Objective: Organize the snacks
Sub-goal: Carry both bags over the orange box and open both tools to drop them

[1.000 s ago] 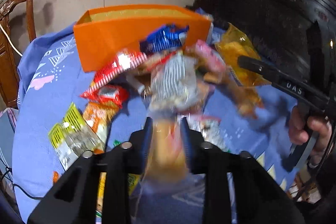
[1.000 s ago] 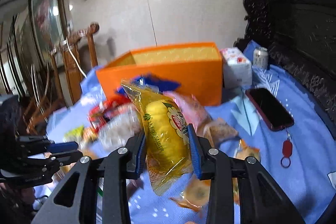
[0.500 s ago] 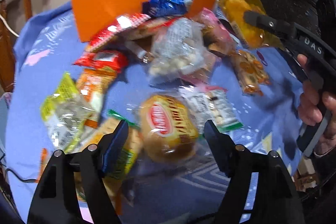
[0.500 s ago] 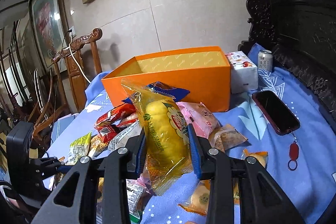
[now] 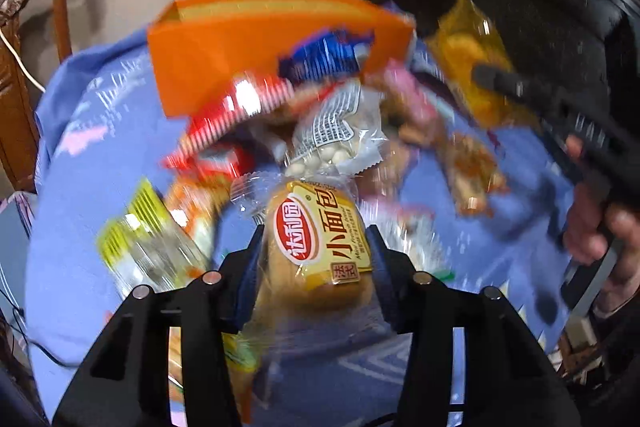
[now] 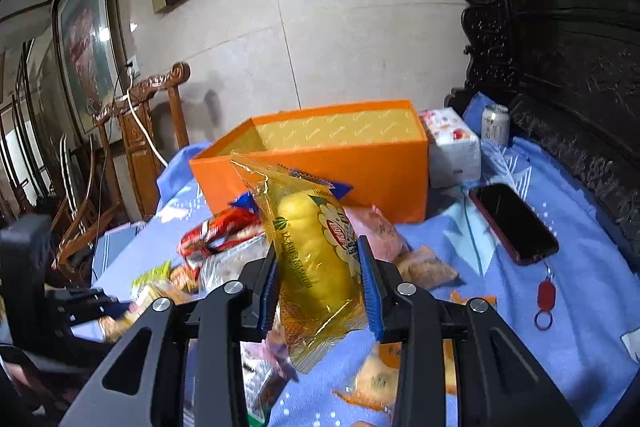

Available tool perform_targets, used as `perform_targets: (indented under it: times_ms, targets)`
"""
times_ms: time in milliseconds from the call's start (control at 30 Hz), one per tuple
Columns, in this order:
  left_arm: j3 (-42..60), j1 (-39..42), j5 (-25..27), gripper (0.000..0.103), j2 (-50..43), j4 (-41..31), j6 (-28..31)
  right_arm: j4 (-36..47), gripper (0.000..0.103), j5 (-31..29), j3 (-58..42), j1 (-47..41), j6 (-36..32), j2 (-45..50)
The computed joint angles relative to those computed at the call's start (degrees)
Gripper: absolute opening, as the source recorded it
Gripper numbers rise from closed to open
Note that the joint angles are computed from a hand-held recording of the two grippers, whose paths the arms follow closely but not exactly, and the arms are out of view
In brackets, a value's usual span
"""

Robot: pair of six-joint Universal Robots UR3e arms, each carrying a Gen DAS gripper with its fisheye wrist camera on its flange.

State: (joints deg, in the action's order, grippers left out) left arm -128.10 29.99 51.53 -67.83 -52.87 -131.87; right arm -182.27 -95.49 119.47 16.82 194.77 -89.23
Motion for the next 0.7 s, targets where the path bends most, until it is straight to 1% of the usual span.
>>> perform_targets:
  times_ms: [33, 100, 233, 333, 367, 433, 500, 533, 667, 700]
  targets:
    - [2.3, 0.1, -1.2, 0.048, -1.2, 0.1, -1.2, -0.1, 0.036, 0.0, -0.8, -0.3, 0.0, 0.3]
    - [6.1, -0.4, -3.1, 0.048, -3.9, 2.4, -4.2, -0.7, 0.036, 0.5, -3.9, -1.5, 0.2, 1.6]
    - [15.3, -3.3, -5.4, 0.048, -12.8, 12.1, -13.6, -0.9, 0.036, 1.7, -12.2, -4.4, 1.1, 6.5]
    - [24.3, -6.3, -5.2, 0.048, -20.2, 17.1, -20.8, 0.6, 0.036, 1.8, -19.4, -5.5, 1.0, 10.9]
    - [26.2, -6.8, -4.9, 0.048, -21.8, 18.5, -22.3, 1.0, 0.036, 1.9, -21.8, -5.7, 0.7, 12.4]
    - [32.8, -9.2, -3.2, 0.048, -27.3, 21.7, -26.0, 1.9, 0.036, 2.5, -27.5, -6.2, 0.3, 15.9]
    - [39.4, -11.2, -1.3, 0.048, -33.0, 23.2, -29.1, 4.1, 0.036, 2.2, -34.8, -6.4, 0.0, 20.5]
    - [44.0, -12.4, 0.1, 0.048, -36.7, 23.2, -31.0, 5.0, 0.036, 2.3, -37.2, -6.5, 0.4, 22.1]
    - [61.4, -15.8, 4.4, 0.048, -49.8, 18.2, -35.6, 10.8, 0.036, 1.9, -50.6, -7.1, 1.5, 30.8]
    - [67.0, -16.8, 6.2, 0.051, -53.4, 15.3, -36.3, 12.6, 0.036, 0.8, -53.5, -6.6, 1.3, 32.6]
